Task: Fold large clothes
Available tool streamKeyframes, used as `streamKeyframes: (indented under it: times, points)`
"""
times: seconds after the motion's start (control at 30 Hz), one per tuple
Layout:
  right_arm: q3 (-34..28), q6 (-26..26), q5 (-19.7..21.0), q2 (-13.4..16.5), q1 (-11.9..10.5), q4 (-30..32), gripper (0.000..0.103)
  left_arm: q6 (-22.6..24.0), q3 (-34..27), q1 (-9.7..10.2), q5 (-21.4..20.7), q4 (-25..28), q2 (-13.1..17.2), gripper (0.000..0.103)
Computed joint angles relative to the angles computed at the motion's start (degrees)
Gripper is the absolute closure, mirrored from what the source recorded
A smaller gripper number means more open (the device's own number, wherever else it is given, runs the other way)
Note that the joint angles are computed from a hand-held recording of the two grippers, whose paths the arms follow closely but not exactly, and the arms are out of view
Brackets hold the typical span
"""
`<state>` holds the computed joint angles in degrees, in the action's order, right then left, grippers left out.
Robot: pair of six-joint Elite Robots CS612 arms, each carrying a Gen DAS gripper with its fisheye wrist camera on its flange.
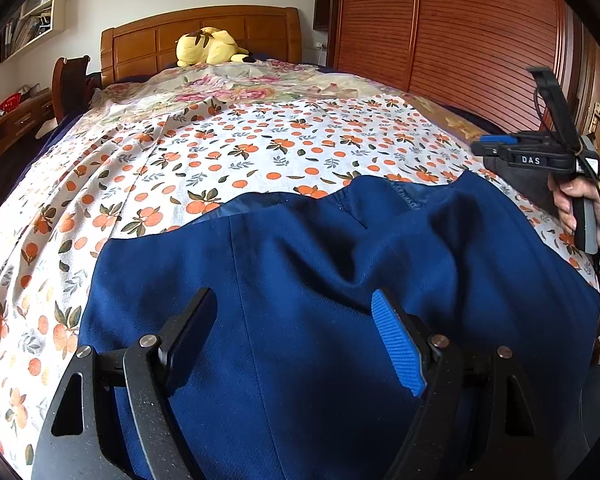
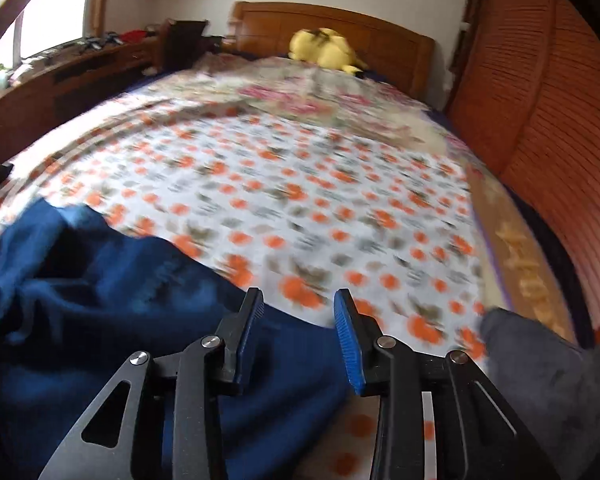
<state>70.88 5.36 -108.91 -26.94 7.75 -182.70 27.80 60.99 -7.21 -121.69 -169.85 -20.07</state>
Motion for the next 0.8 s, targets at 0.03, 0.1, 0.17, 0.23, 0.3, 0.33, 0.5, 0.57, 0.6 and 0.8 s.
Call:
streamKeyframes:
  times: [0.03,0.1,0.17,0.23,0.3,0.33,0.5,0.57,0.6,0.8]
  points:
    - [-1.25,-0.54,1.45,0.56,0.26,0.59,0.065,-0.06,-0.08,0.02,-0.14,0.13,0.03,0.023]
    - [-3.79,-1.74,4.3,1.77,0.72,2.05,0.065,0.0,-0.27,0.09,-0.54,0.56,0.1,0.023]
    - [-6.34,-2.19,8.04,2.96,1.05,4.03,0.065,0.03,-0.48,0.19,-1.15,0.94,0.16,0.023]
    - [-8.6,-2.19,11.06,4.01,1.23,6.28,0.065,0.04,-0.57,0.31,-1.78,1.1,0.2,0.023]
    - [-10.49,-2.15,13.52,4.98,1.49,8.47,0.065,0.13,-0.69,0.41,-2.36,1.38,0.25,0.023]
    - [-11.05,-2.17,14.69,5.36,1.57,9.5,0.065,0.25,-0.76,0.46,-2.68,1.55,0.29,0.023]
    - [-10.8,-2.11,16.87,5.85,1.8,11.64,0.065,0.53,-1.17,0.82,-4.31,2.62,0.45,0.023]
    - [-10.26,-1.63,17.2,5.77,1.82,11.66,0.065,0.38,-1.51,0.99,-4.98,3.23,0.62,0.023]
    - [-9.91,-1.57,16.86,5.7,1.88,11.25,0.065,0.22,-1.72,1.08,-5.29,3.64,0.71,0.023]
    - [-9.84,-1.79,15.75,5.64,2.5,10.94,0.065,0.13,-2.31,1.26,-6.05,4.81,1.0,0.023]
